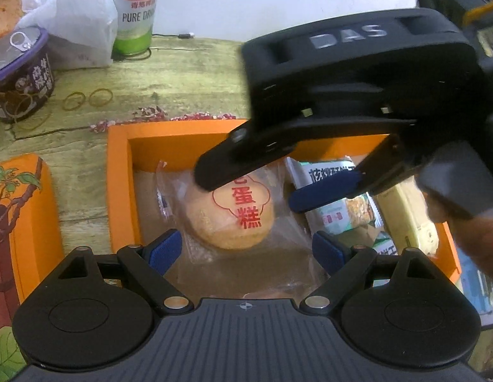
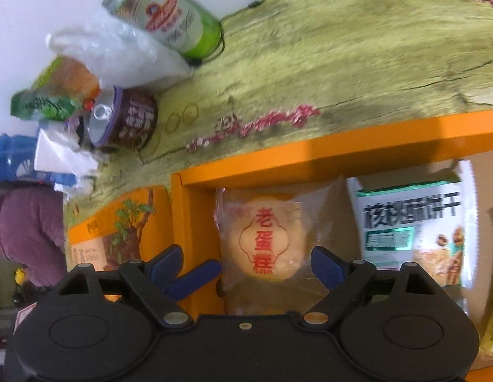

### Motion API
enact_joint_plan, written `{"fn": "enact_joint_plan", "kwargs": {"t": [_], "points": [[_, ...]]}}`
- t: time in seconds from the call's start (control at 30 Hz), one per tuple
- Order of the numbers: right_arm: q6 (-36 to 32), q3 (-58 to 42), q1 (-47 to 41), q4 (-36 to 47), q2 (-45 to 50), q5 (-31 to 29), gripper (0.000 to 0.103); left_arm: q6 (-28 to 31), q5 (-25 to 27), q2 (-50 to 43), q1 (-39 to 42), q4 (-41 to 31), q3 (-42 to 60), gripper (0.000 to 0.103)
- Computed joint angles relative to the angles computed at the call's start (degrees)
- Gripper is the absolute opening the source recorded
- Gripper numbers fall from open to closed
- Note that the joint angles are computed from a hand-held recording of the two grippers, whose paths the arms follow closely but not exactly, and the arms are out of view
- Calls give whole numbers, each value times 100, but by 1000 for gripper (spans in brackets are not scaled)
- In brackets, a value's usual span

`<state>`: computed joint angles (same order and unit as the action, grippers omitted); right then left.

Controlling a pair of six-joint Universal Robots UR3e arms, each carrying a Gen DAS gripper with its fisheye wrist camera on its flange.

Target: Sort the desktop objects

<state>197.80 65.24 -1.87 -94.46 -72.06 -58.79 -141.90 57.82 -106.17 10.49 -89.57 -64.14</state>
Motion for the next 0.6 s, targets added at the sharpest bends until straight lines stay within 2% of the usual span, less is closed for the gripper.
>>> {"fn": "enact_joint_plan", "kwargs": {"t": [0.3,0.6], "points": [[86,-589,255,248,440,-319,89,307,-83,55,113,-200,-68,93],[73,-784,322,307,582,-394,91,319,-113,-69,111,-256,78,93]]}}
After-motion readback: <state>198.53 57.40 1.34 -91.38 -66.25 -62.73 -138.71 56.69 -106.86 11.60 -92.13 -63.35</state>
